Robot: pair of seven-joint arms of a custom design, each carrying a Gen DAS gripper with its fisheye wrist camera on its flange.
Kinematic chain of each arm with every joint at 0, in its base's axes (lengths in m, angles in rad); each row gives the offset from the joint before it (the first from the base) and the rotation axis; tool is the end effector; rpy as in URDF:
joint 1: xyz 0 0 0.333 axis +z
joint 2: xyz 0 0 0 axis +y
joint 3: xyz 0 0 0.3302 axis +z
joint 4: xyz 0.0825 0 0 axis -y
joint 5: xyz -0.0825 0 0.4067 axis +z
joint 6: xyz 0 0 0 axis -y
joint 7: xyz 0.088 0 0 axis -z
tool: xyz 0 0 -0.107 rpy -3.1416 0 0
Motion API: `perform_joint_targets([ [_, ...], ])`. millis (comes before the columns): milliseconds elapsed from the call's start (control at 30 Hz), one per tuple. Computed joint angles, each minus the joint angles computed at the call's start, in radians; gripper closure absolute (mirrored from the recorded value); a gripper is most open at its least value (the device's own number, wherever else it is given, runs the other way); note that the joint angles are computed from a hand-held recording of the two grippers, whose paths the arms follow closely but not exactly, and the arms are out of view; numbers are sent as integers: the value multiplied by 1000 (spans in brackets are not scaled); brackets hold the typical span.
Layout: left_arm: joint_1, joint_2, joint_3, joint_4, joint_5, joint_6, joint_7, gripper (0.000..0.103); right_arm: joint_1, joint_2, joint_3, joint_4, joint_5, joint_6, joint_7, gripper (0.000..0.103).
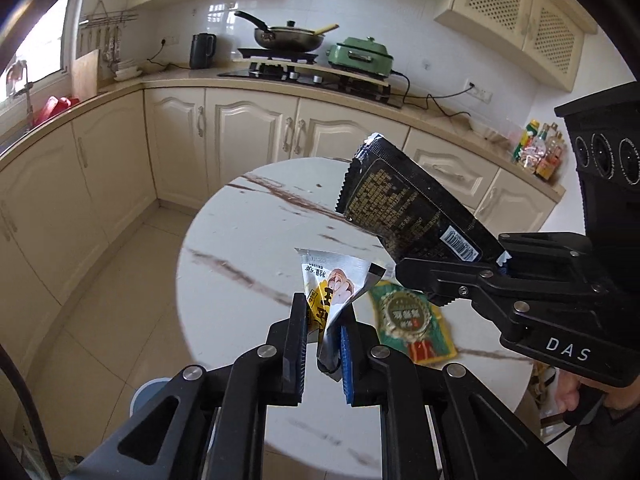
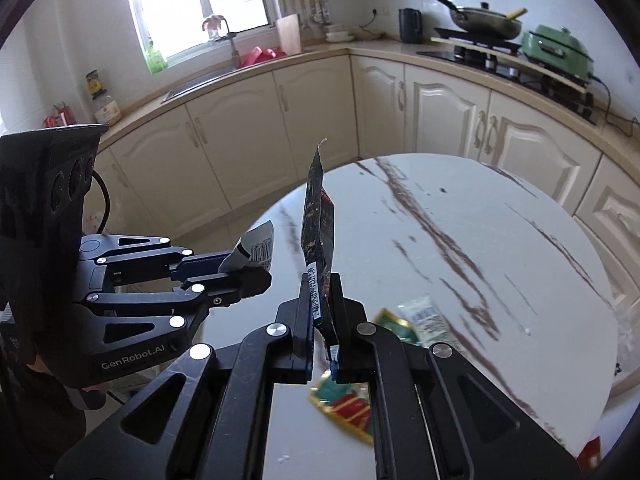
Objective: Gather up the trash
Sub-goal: 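Carry both packets over the blue bin and open both tools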
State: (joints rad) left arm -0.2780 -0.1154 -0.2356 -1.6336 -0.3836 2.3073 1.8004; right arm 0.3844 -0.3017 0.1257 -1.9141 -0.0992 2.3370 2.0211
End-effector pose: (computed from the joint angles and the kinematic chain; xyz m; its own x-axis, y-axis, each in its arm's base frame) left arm 0.5006 -0.3032 0.7606 -0.6295 -0.7538 0.1882 -0.6052 0.3239 -0.7272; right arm 0.4562 0.2663 0.7152 0.1683 -0.9722 -0.1626 -0.7607 -0.0233 -0.6486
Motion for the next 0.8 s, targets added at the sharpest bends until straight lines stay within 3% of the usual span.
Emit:
perform_joint_targets([
  [200,73,-288,91,-282,-30,-8,33,93,78,161,67,141,17,57,12,97],
  [400,168,-424,151,-449,29,-71,21,93,150,369,93,291,56,80,-10,97],
  [600,218,-409,189,-525,5,-108,28,93,184,590,95,443,103,26,-34,97],
  [800,271,-265,220,-503,-20,-146,72,93,179,807,86,601,152,-45,-52,96],
])
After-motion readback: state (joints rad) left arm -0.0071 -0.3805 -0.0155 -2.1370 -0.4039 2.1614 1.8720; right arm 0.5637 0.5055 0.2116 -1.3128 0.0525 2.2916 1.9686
